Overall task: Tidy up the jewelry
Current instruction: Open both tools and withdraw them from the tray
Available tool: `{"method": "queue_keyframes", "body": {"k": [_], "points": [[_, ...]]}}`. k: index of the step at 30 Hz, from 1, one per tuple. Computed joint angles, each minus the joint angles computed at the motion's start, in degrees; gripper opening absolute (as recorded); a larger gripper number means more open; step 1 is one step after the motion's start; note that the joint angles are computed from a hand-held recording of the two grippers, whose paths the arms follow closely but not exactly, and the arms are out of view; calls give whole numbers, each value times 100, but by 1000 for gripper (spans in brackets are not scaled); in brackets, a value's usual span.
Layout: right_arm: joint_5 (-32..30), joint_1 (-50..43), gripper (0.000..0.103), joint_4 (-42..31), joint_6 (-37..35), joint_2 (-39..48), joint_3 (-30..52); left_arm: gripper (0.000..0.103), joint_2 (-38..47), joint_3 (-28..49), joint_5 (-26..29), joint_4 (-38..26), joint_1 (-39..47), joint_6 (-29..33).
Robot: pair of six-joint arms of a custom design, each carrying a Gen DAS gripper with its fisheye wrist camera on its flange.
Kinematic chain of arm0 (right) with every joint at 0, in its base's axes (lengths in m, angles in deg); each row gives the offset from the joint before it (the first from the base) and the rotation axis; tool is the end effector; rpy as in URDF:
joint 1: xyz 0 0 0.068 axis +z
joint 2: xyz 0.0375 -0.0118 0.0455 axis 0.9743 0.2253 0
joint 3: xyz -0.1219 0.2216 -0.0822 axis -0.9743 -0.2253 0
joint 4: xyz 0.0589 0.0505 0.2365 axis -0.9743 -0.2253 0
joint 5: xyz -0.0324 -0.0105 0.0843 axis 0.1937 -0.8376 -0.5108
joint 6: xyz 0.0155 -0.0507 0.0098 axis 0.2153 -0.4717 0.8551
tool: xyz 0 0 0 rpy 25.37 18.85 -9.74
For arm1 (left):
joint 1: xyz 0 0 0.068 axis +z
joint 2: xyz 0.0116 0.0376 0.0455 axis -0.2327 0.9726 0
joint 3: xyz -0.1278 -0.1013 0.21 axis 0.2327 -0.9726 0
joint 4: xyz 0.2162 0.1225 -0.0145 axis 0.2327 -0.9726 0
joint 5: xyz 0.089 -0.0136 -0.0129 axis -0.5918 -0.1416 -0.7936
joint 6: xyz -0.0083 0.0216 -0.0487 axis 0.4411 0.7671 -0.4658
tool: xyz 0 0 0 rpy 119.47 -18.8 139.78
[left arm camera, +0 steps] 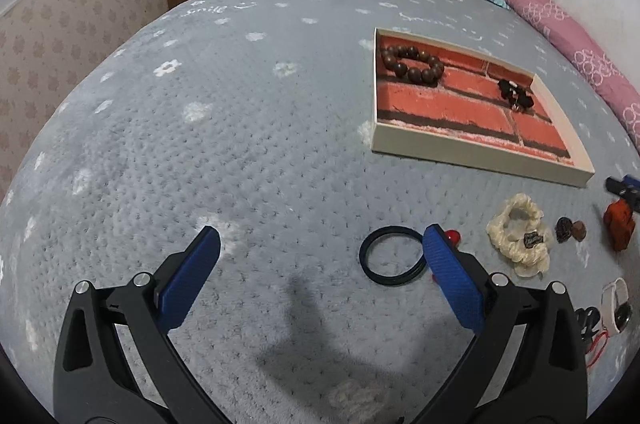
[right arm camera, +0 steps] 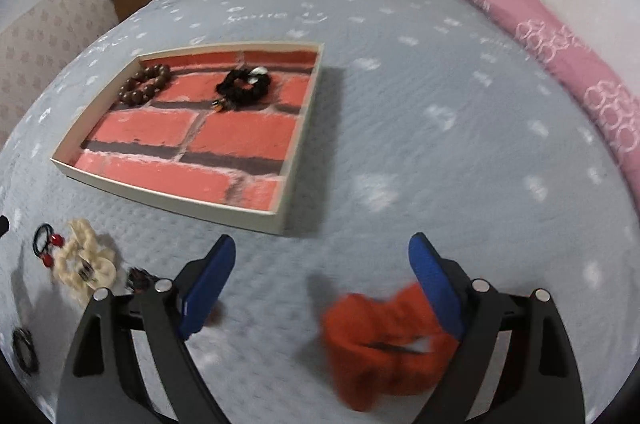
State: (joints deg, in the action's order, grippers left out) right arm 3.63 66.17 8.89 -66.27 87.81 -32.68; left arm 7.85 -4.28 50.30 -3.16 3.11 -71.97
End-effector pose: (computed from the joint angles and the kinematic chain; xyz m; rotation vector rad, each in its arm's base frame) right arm 0.2140 -0.0395 0.1778 0.1101 2.4816 -0.0665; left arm 0.1922 0.0506 0.1905 0.0005 2.4711 -0.0009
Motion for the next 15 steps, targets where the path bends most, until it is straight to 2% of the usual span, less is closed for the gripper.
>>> {"method": "queue_keyframes", "body": {"k": [7, 10, 15], "points": [[-461, -1145, 87, -144, -578, 6, 36, 98, 205, -35, 128, 126, 78, -11], [-430, -1120, 87, -107, -588, -33, -38, 98, 207, -24, 197, 121, 209, 61], [-390, -556, 87, -117, -198, -247, -142, 98, 318, 81, 349, 6, 392, 217]]}}
